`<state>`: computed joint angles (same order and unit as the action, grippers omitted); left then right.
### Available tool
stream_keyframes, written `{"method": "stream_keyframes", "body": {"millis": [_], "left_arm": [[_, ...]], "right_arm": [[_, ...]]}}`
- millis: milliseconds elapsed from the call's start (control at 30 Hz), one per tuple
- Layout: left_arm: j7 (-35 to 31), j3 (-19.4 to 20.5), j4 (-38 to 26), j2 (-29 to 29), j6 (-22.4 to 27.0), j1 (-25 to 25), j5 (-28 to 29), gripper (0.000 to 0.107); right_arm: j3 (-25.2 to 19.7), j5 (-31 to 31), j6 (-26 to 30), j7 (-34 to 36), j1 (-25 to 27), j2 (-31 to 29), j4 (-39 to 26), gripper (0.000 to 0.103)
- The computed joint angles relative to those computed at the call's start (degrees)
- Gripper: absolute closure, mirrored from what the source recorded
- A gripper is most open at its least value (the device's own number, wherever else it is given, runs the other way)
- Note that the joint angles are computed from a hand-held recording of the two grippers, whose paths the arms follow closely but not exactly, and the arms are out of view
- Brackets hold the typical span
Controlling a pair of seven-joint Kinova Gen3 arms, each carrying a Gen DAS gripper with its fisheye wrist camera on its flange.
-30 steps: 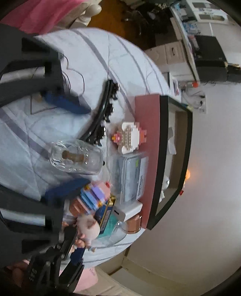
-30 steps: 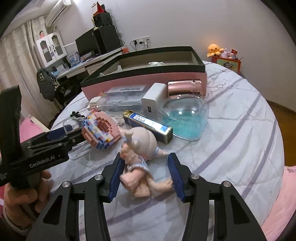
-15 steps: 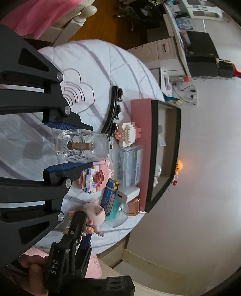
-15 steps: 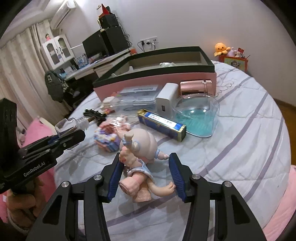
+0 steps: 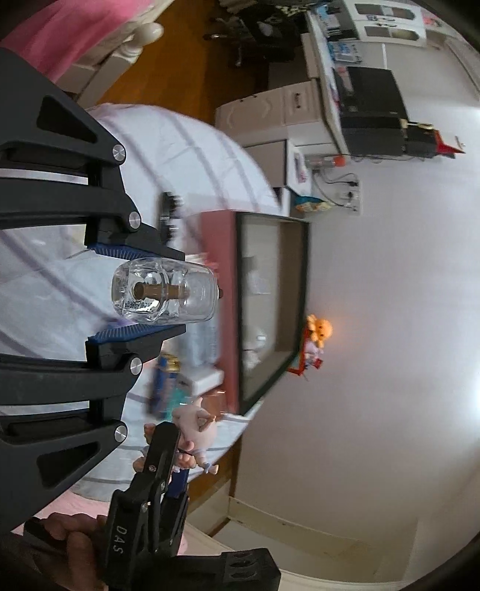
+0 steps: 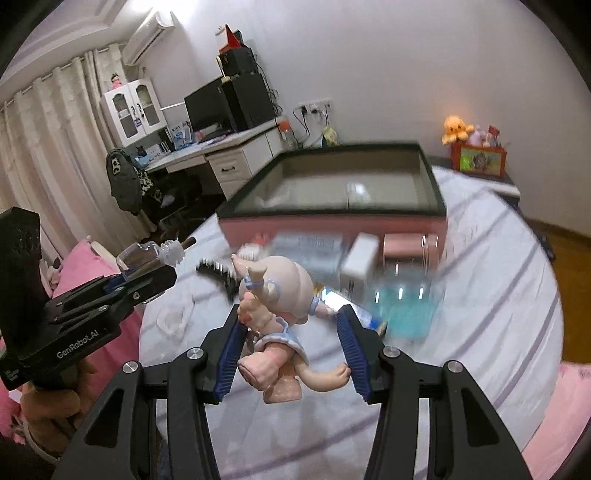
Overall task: Organize rigid objects
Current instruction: 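Place the bottle and doll into the pink box, opening both tools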
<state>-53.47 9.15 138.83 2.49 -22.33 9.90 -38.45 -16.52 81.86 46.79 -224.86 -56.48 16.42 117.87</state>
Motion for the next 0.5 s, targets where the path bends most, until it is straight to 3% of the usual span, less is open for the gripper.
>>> {"method": "stream_keyframes", "body": {"millis": [267,400,500], "left_arm": [[8.9,2.17,-11.97,3.83,4.08,-1.69,-10.13,0.077],[17.31,11.35,-20.65,9.48,8.91,-8.61,-19.45,0.077],[20.99,17.02,-26.99,14.49,15.26,-10.68,-24.3,0.077]], "right_arm": [[3.61,-3.1,-3.12,14.16,7.55,-2.33,-5.62,0.052],[6.37,-6.88,-8.13,22.14,12.89,-0.69,-10.11,0.052],[8.94,-10.74,-12.48,26.8,15.7,1.52,-12.88,0.052]]}}
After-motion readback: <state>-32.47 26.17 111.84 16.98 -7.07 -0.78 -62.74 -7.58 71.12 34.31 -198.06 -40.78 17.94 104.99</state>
